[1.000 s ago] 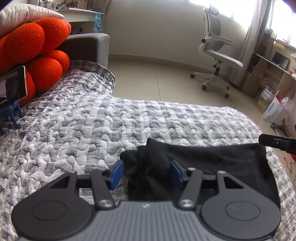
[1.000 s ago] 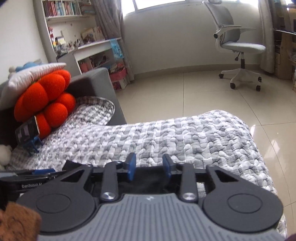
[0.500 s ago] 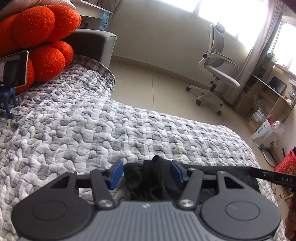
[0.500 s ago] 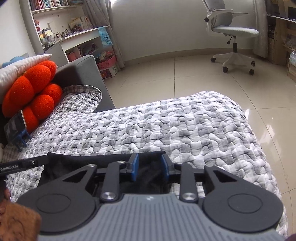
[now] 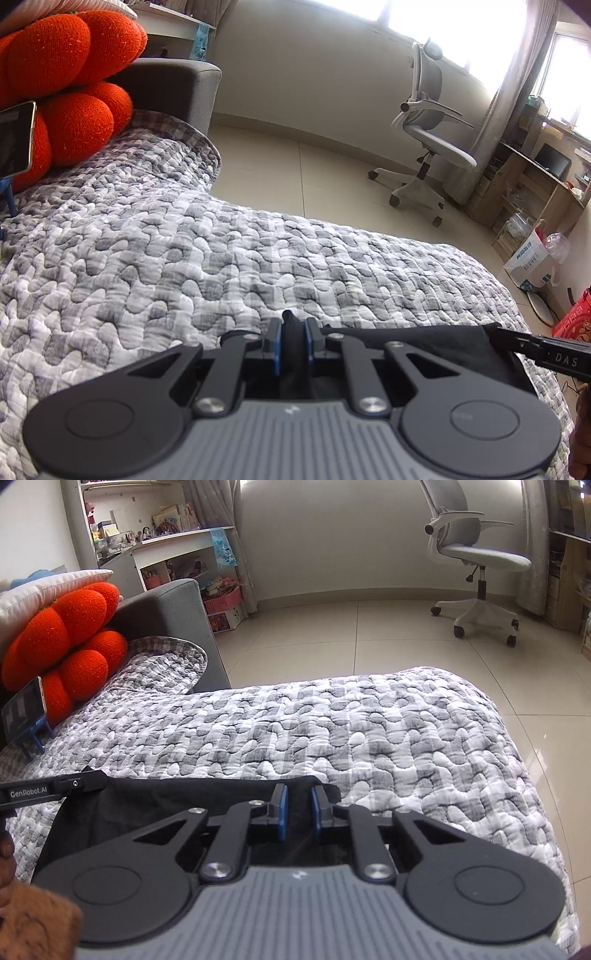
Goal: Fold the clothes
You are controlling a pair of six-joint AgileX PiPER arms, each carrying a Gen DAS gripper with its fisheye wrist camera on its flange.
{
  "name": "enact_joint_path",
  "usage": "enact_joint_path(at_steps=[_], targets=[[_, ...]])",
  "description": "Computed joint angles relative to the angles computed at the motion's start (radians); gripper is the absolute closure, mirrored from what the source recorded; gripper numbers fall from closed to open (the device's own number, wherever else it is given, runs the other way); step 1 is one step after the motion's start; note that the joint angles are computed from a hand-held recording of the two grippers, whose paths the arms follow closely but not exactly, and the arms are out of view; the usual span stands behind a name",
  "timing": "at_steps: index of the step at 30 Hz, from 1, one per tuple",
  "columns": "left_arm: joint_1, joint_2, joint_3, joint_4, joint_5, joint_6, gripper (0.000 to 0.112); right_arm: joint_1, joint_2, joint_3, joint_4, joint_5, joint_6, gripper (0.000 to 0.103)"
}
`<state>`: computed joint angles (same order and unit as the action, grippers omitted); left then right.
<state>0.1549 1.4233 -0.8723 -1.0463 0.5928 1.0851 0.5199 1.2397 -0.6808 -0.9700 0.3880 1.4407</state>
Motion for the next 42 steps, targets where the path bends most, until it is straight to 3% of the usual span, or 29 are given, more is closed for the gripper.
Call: enact_joint_path(at_steps=[6, 11, 13, 15, 17, 20, 22, 25, 29, 34, 36, 38, 39, 42], targets=[[-0.063, -0.050, 0.038, 0.077, -0.119, -0.102, 0.099, 0.029, 0.012, -0.002, -0.119, 0.009, 0.116, 0.090], [-0.074, -0.041, 0.032, 0.107, -0.141, -0.131, 0.094, 0.054, 0.059, -0.030, -0.111, 0.054, 0.134, 0.090], [-0.076, -0.048, 0.029, 0.132, -0.151, -0.149, 0.086, 0.062, 0.048, -0.037, -0.085, 0.077, 0.111, 0.088], [-0.078, -0.056, 0.027, 0.158, -0.161, -0.168, 0.063, 0.080, 0.034, -0.046, -0.059, 0.119, 0.080, 0.083], [-0.063, -0.072, 0.028, 0.170, -0.178, -0.193, 0.052, 0.110, 0.001, -0.044, -0.062, 0.181, 0.071, 0.083], [-0.022, -0.102, 0.027, 0.141, -0.152, -0.187, 0.050, 0.191, -0.055, -0.041, -0.096, 0.314, 0.133, 0.083], [-0.007, -0.132, 0.040, 0.112, -0.138, -0.163, 0.050, 0.225, -0.106, -0.018, -0.109, 0.344, 0.175, 0.083], [-0.015, -0.185, 0.071, 0.090, -0.142, -0.126, 0.050, 0.229, -0.166, 0.017, -0.069, 0.299, 0.165, 0.083], [-0.065, -0.237, 0.111, 0.114, -0.119, -0.097, 0.050, 0.231, -0.155, 0.008, 0.033, 0.219, 0.031, 0.083], [-0.151, -0.286, 0.182, 0.197, -0.186, -0.099, 0.050, 0.287, -0.077, -0.021, 0.097, 0.210, -0.094, 0.083], [-0.152, -0.280, 0.198, 0.169, -0.187, -0.041, 0.050, 0.267, -0.051, -0.026, 0.160, 0.186, -0.169, 0.083], [-0.182, -0.266, 0.223, 0.187, -0.249, -0.013, 0.050, 0.227, -0.019, -0.034, 0.253, 0.166, -0.264, 0.084], [-0.186, -0.252, 0.235, 0.179, -0.275, 0.021, 0.050, 0.211, -0.021, -0.027, 0.265, 0.148, -0.276, 0.086], [-0.099, -0.227, 0.237, 0.011, -0.204, 0.192, 0.046, 0.194, -0.049, -0.012, 0.297, 0.151, -0.278, 0.087]])
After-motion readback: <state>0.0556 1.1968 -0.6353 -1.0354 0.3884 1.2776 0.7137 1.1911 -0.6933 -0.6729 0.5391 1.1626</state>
